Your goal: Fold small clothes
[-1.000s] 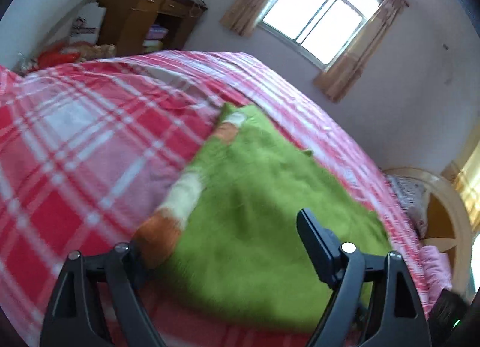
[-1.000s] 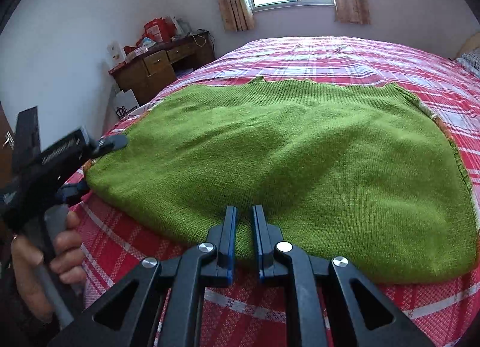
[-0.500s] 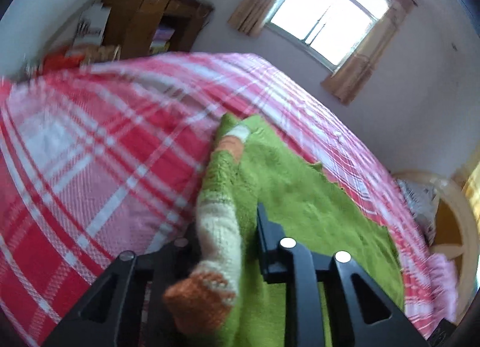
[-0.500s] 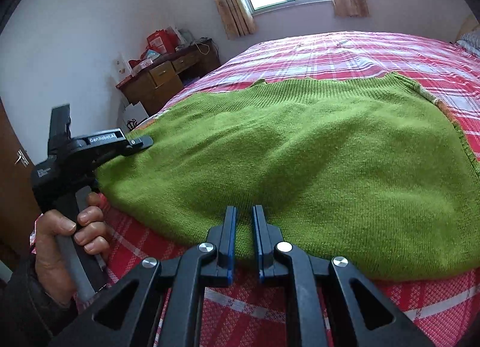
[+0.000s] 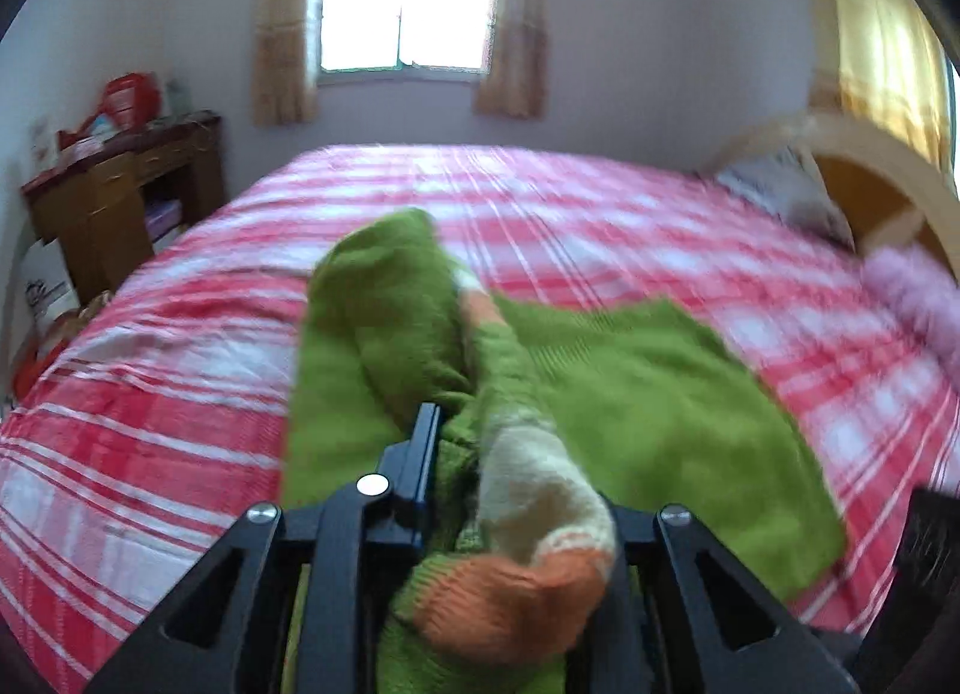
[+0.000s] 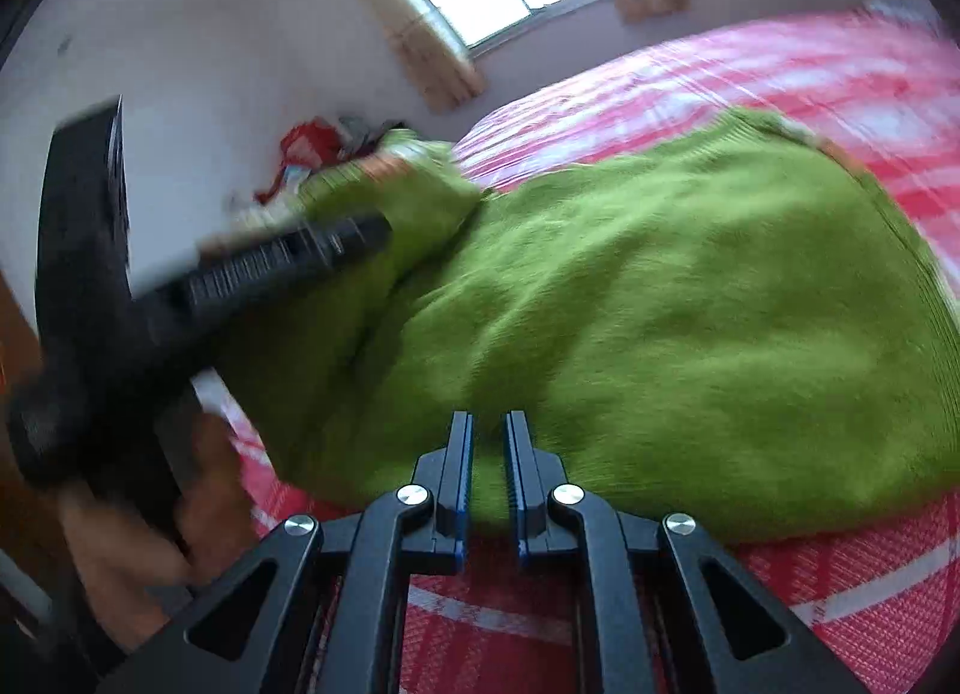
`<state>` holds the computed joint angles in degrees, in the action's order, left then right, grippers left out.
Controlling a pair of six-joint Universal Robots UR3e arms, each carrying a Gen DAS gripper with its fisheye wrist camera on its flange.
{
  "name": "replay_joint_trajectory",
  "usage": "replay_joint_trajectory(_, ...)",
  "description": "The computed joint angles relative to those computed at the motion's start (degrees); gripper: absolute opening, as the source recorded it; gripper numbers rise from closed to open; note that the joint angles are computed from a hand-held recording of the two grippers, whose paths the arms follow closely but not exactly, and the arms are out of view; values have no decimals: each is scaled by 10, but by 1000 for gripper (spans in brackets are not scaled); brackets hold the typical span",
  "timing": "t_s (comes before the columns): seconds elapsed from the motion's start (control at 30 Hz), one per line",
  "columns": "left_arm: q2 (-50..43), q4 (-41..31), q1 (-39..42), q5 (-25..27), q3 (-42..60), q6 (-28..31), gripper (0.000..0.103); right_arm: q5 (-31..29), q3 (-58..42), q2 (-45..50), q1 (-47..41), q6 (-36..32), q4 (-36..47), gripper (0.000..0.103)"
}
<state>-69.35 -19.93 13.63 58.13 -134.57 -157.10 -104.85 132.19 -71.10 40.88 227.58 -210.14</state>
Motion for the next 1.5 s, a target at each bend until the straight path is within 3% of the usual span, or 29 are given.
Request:
replay_joint_trajectory(0.1,-17,15,-22,28,-7,-1,19,62,58,12,-44,38,-98,11)
replay_joint_trajectory(0.17,0,-6,-5,12,-7,4,19,96,80,14,-64,48,-131,11)
replay_joint_trajectory(0.23,5,-25,11,-8,-7,6,19,139,92,-10,-89,50,-113,11)
replay_joint_trajectory(0.33,3,-21,15,-22,-14,1,19,202,97,-97,-142,20,-14,11)
replay_joint_trajectory(0.4,2,-18,19,-31,-20,-1,19,236,84,-152,-180,-13,52,21)
replay_joint_trajectory(0.47,-5,-16,25,-44,-21,-5,19,274,63,-180,-222,-33,88,61)
replay_joint_trajectory(0.53,-4,-21,34,-57,-23,-5,19,310,30,-182,-259,-52,117,74)
replay_joint_trajectory(0.67,-1,-27,41,-70,-26,-4,20,408,-118,-108,-308,-110,253,74)
replay_joint_trajectory(0.8,3,-35,48,-78,-27,0,20,391,-296,4,-287,-149,412,73)
replay_joint_trajectory(0.83,3,-37,52,-81,-28,3,20,374,-344,34,-274,-164,442,62)
replay_joint_trajectory(0.87,3,-40,55,-85,-28,3,20,360,-375,50,-266,-184,469,34)
replay_joint_trajectory(0.9,3,-45,59,-90,-27,5,20,328,-415,67,-251,-203,505,23)
replay_joint_trajectory(0.97,5,-54,65,-96,-25,6,20,287,-462,85,-229,-229,541,14)
replay_joint_trajectory(1.07,16,-41,57,-83,-29,-2,20,248,-462,72,-213,-267,536,12)
replay_joint_trajectory(1.27,64,-21,2,-72,-18,-36,19,304,-345,-36,-264,-285,473,11)
replay_joint_trajectory(1.5,-94,84,-219,49,87,-125,19,406,-181,-206,-418,-345,507,11)
